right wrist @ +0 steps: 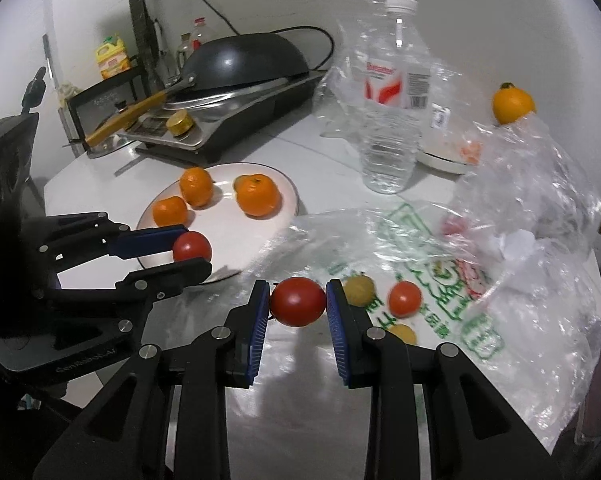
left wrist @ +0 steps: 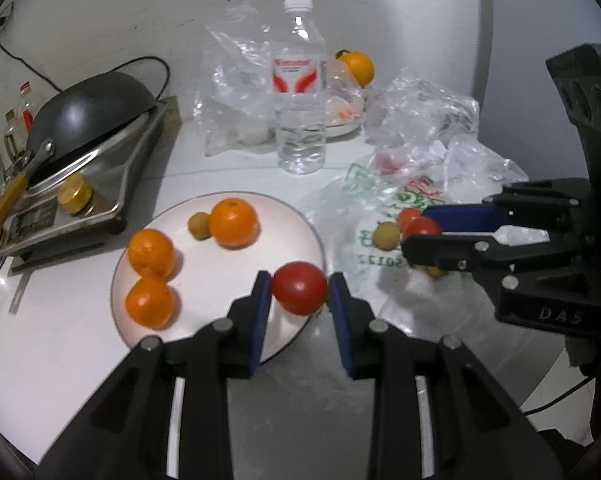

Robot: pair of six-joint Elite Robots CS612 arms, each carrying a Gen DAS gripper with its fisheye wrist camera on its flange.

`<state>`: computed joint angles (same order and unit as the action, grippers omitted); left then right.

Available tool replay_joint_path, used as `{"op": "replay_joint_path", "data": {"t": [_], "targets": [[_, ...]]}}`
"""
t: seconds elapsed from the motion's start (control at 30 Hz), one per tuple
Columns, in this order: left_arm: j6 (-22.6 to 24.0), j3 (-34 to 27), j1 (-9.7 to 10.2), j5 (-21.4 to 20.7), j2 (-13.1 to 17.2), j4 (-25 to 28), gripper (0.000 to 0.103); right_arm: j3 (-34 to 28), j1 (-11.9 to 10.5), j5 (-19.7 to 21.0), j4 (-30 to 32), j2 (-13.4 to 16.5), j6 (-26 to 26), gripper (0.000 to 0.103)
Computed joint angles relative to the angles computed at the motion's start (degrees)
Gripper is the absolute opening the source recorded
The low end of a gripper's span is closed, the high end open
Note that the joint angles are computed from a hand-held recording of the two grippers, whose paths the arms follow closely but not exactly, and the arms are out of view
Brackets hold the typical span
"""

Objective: Organize fruits
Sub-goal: 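Carry both cherry tomatoes to the white plate and open both grippers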

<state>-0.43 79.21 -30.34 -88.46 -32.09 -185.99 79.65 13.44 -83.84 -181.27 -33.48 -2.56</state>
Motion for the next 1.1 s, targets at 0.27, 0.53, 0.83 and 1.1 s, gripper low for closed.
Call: {"op": "replay_joint_path", "data": {"t": [0.27,0.53,0.83,1.1], "targets": [[-0.8,1.3,1.18,1.2,-0.2,-1.1,0.03,-3.2,1.2,1.1,2.8,1.2,-1.1,0.031],[-1.8,1.2,2.7,1.9,0.2,0.6,0.03,-8.0,2.3,3.3,6.6,3.6,-1.6,0.031],[-2.2,0.6,3.99,-0.9,0.8,1.0,0.03,-13.3,3.1,5.2,13.2,6.3,-1.4,0.031],[-3.3,0.3,4.8,-2.8,1.2,-0.2,0.031,-15.4,3.4,5.4,17.1,7.3,-0.4,0.031]]}}
